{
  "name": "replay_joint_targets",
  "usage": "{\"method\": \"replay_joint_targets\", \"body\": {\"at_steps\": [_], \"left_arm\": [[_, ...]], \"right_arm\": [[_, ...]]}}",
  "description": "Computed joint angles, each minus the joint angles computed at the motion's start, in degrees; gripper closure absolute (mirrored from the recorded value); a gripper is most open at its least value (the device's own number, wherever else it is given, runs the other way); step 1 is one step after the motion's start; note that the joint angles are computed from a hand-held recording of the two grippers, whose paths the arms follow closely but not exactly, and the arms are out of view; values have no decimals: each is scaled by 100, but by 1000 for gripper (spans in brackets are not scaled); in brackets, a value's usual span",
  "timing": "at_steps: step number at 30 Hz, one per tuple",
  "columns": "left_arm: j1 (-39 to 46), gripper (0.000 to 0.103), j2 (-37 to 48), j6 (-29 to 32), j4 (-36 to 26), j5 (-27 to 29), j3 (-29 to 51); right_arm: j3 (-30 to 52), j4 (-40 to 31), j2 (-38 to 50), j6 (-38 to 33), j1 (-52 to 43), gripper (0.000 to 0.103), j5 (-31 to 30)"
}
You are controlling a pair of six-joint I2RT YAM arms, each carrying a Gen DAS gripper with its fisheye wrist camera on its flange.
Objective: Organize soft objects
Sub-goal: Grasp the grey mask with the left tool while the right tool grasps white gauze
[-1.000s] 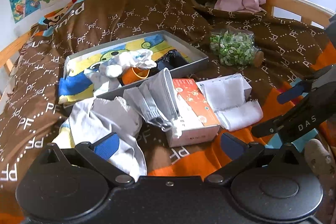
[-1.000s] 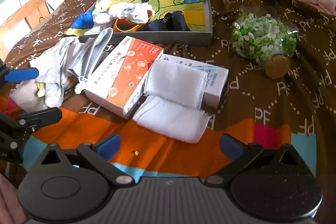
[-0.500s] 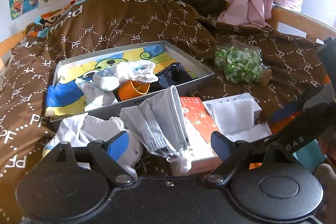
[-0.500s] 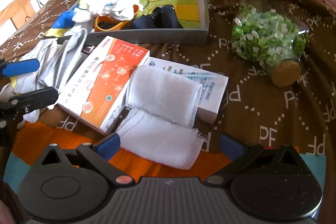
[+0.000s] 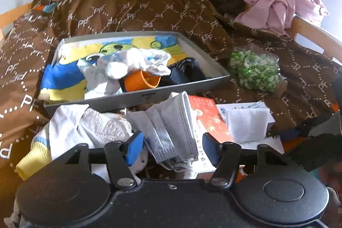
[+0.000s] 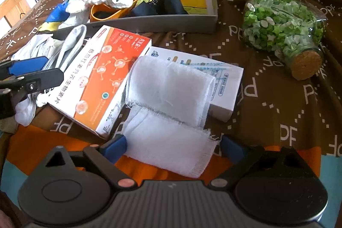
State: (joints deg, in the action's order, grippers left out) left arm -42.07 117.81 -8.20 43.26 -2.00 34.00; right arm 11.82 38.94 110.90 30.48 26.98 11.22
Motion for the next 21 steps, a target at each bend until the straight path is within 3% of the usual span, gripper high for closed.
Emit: {"method": "replay_joint_targets", "body": {"at_steps": [2, 10, 14, 17, 21], "left_arm": [[4, 43, -21, -60, -184, -12, 57], [90, 67, -102, -437, -512, 142, 135], [-11, 84, -173, -422, -571, -19, 113], [-2, 88, -170, -473, -608, -13, 103], [-38, 92, -269, -490, -349, -74, -74]], "right_arm": [[-6, 28, 8, -2, 9, 12, -12], [-68, 154, -19, -4, 7, 30, -170], [-109, 208, -79, 26, -6, 49, -267], [-171, 331, -101, 12, -79, 70, -385], [-222, 445, -97, 59, 17, 82, -316]]}}
